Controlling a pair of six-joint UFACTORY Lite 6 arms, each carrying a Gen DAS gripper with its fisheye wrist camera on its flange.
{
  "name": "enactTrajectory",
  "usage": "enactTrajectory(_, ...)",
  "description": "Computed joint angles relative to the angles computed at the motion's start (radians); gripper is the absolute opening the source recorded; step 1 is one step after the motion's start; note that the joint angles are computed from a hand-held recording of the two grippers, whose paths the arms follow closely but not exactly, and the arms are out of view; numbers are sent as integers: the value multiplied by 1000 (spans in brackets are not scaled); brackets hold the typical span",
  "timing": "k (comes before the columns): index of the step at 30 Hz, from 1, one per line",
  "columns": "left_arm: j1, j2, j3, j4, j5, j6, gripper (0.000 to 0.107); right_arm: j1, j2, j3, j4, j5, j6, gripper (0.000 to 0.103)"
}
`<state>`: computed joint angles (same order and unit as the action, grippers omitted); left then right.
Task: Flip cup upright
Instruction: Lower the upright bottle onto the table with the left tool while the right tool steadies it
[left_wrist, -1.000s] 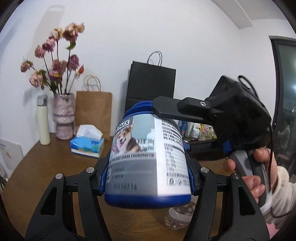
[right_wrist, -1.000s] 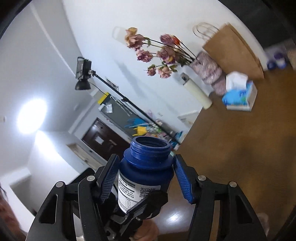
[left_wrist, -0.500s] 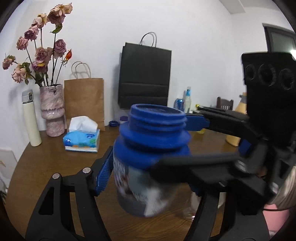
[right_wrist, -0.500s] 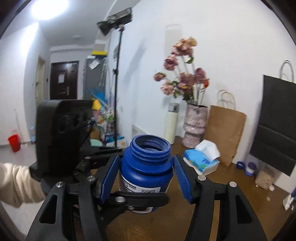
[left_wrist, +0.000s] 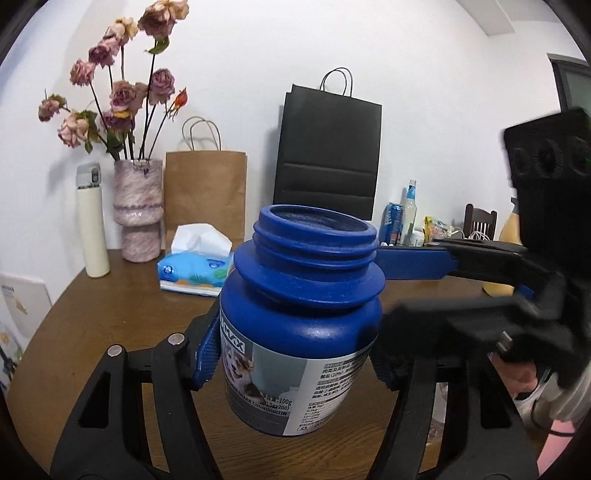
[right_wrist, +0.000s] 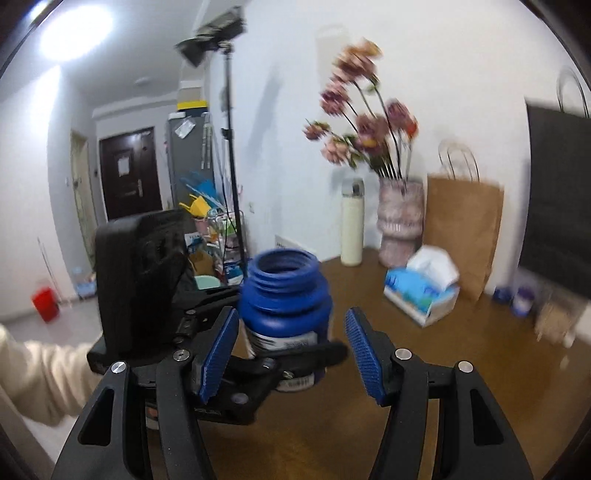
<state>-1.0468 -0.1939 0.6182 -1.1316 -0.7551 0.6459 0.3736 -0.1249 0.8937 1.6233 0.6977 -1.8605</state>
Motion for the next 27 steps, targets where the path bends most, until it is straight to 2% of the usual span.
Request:
enactTrajectory(3,-51,35,15,-43,-47,58,62,-23,48,33,-7,67,40,65)
enactTrajectory(5,-76,52,19,-48,-71,63,60,-24,77,49,-22,103,64,58)
enactTrajectory(6,-85,60,22,-61,-86,70,60,-17,75,45,-17,94,56,58)
enactTrajectory(8,-67,38,5,-34,-53,63,61,17,41,12,12,27,4,57)
enactTrajectory(9,-48,16,-4,-14,-12,65,65,33,27,0,24,-8,-20,57)
enactTrajectory(10,-39,5,-6,-13,10,76,77,54,9,-16,34,-49,-49,57)
enactTrajectory(12,-23,-39,-32,21,35,65,77,90,-22,-42,64,-122,-118,57)
enactTrajectory(13,2,-63,-41,52,84,68,77,89,-29,-48,69,-120,-130,57)
enactTrajectory(15,32,-78,-49,95,132,58,76,104,-40,-51,74,-159,-153,57)
enactTrajectory(16,52,-86,-60,145,156,27,64,114,-44,-54,82,-182,-170,57)
enactTrajectory(17,65,-91,-65,186,186,1,61,118,-39,-48,68,-196,-159,57)
enactTrajectory(23,38,-55,-54,143,145,22,61,84,-13,-46,73,-145,-156,58)
enactTrajectory(27,41,-27,-48,117,141,19,60,105,-46,-88,202,-184,-275,58)
